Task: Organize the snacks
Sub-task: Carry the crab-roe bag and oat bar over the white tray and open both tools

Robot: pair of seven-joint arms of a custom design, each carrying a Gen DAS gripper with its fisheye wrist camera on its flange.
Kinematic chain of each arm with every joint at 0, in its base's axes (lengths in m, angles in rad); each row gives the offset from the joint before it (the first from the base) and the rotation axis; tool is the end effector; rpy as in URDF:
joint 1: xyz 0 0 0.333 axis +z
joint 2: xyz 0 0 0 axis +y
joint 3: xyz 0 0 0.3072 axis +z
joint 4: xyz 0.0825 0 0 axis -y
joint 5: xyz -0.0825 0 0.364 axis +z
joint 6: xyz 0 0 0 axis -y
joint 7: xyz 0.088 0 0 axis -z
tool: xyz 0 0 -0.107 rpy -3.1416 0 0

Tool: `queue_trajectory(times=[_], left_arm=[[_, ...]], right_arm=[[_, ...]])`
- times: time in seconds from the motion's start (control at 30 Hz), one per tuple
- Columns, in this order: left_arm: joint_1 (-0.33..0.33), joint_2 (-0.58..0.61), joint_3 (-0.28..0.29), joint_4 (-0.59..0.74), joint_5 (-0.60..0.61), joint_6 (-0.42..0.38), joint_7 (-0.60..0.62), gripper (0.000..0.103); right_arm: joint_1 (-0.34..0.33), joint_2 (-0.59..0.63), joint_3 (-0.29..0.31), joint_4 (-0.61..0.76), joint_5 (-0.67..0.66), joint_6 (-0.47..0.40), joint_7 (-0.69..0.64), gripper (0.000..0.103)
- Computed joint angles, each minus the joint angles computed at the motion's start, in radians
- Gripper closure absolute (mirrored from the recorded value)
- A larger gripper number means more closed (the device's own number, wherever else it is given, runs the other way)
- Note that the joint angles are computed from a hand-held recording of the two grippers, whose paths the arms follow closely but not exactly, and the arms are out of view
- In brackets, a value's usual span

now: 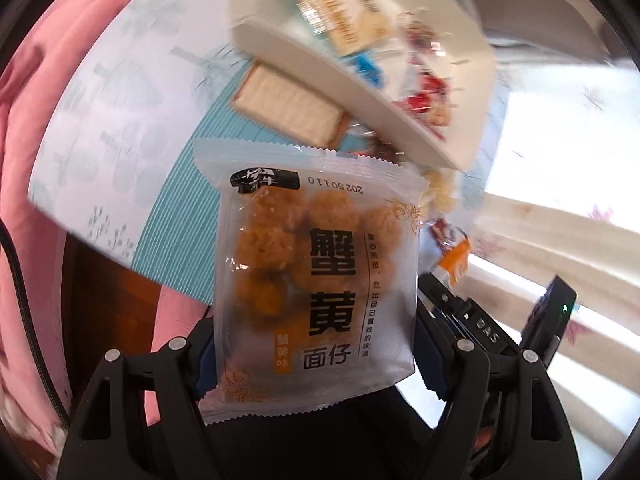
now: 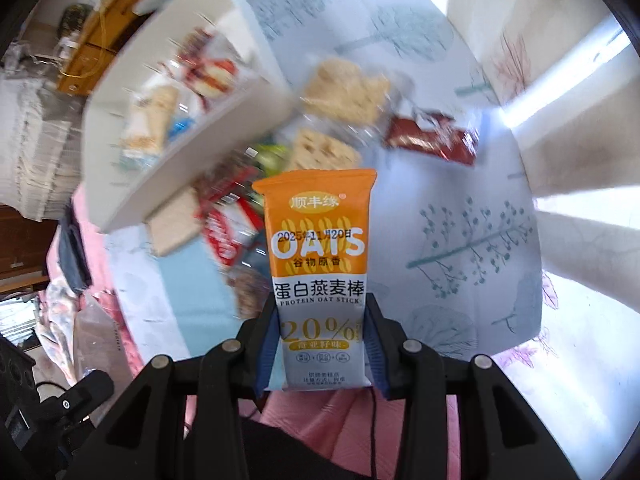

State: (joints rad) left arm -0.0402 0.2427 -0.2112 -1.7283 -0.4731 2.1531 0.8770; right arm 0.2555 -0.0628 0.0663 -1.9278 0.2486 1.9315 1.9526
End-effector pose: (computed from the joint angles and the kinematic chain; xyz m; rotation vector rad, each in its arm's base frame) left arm 0.6065 -0.1643 0.4644 2.4545 -1.1708 0.4366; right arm 0.4981 0.1847 0.5191 -1.9491 2.2439 0.2718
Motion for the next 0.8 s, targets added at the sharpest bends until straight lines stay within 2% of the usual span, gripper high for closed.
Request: queue_trajectory(times=[0.13, 0.4, 0.63, 0.8], left_arm=[[0.012, 0.05, 0.002, 0.139, 0.05, -0.093, 0.067, 0.026], [0.034, 0.141, 0.007, 0.358, 0.145, -0.209, 0.187, 0.026], [0.046, 0.274, 0.01, 0.581, 0.228, -0.275, 0.263, 0.026], [0.057, 0.367, 0.011, 0.693, 0.264, -0.262, 0.292, 0.026]], right_arm=[[0.018, 0.014, 0.019, 0.059, -0.013, 0.042, 0.049, 0.064], [0.075, 0.094, 0.042, 0.156, -0.089, 0.153, 0.156, 0.064], [0.11, 0.165, 0.037, 0.224, -0.131, 0.228, 0.234, 0.064], [0.134, 0.225, 0.03, 0.28, -0.164, 0.258, 0.278, 0.064]])
